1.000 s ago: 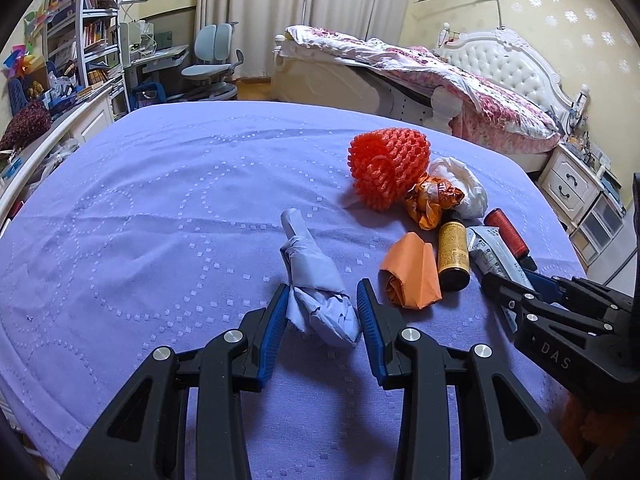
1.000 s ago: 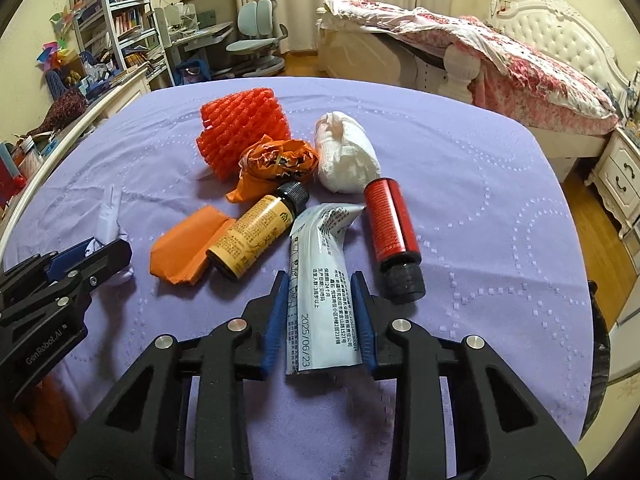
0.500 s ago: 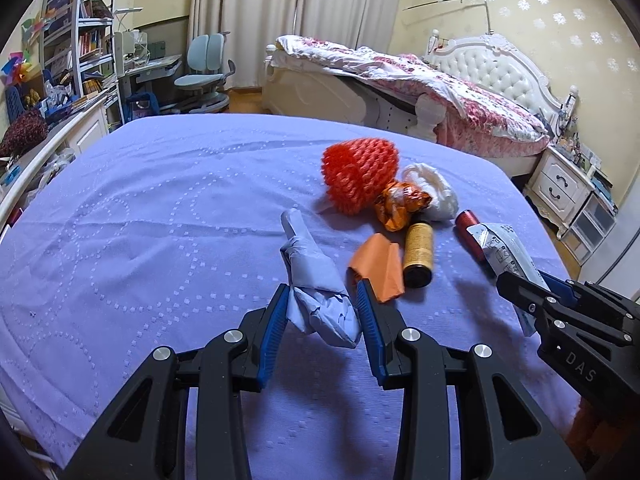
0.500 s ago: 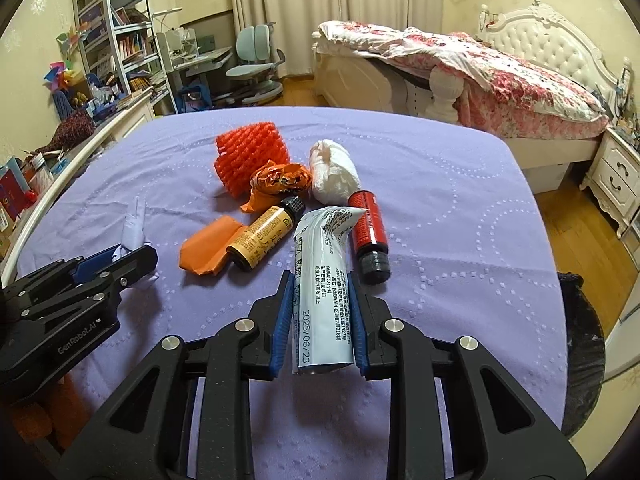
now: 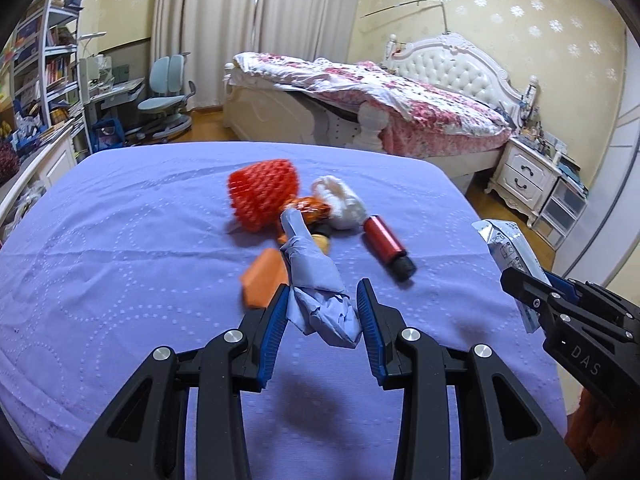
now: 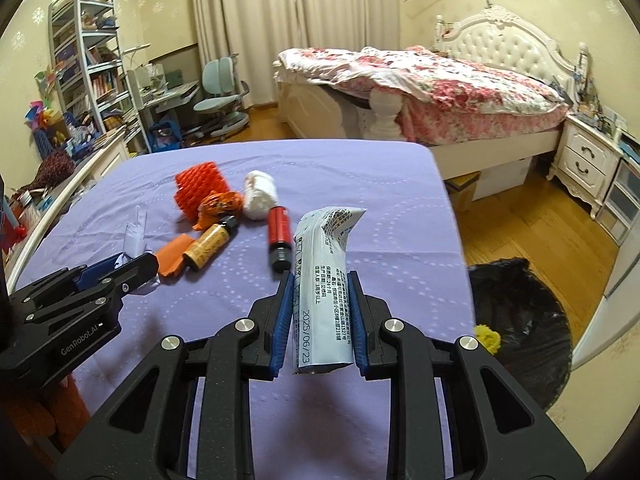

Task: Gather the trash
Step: 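Carry both items over the black bin and open both grippers to drop them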

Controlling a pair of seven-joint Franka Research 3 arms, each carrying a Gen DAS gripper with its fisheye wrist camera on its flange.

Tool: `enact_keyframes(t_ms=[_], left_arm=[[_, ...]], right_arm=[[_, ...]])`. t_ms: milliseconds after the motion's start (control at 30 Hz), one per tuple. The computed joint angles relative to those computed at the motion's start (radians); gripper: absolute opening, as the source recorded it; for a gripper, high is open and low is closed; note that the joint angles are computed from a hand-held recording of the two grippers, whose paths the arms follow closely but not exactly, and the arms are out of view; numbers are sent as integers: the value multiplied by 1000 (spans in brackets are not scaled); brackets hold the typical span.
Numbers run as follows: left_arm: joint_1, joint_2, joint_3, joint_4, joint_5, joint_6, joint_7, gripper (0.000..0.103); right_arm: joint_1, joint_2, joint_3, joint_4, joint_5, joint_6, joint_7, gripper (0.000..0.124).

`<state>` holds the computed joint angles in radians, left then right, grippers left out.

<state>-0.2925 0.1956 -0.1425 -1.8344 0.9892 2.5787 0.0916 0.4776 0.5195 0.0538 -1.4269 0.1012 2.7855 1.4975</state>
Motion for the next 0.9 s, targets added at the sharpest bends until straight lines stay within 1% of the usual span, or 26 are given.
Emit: enact_keyframes(t_ms=[200, 467, 600, 767, 900], left_arm=[[-39, 70, -7, 103, -4, -17, 54, 37], [-105, 199, 8, 285, -62, -20, 185, 37], [-145, 265, 26, 378, -94, -20, 248, 37], [-188, 368, 42, 525, -152, -21, 353, 37], [-217, 452, 57, 643, -211, -24, 444, 37]], right_arm=[[-11, -52, -38, -84, -15, 58, 49, 26], [-37, -101, -83, -171, -45, 120, 122, 26], [-51, -111, -101, -192, -58, 138, 157, 26], [-56, -116, -143, -208, -95, 151, 220, 26], [-73, -113, -152, -212, -107, 154, 249, 26]])
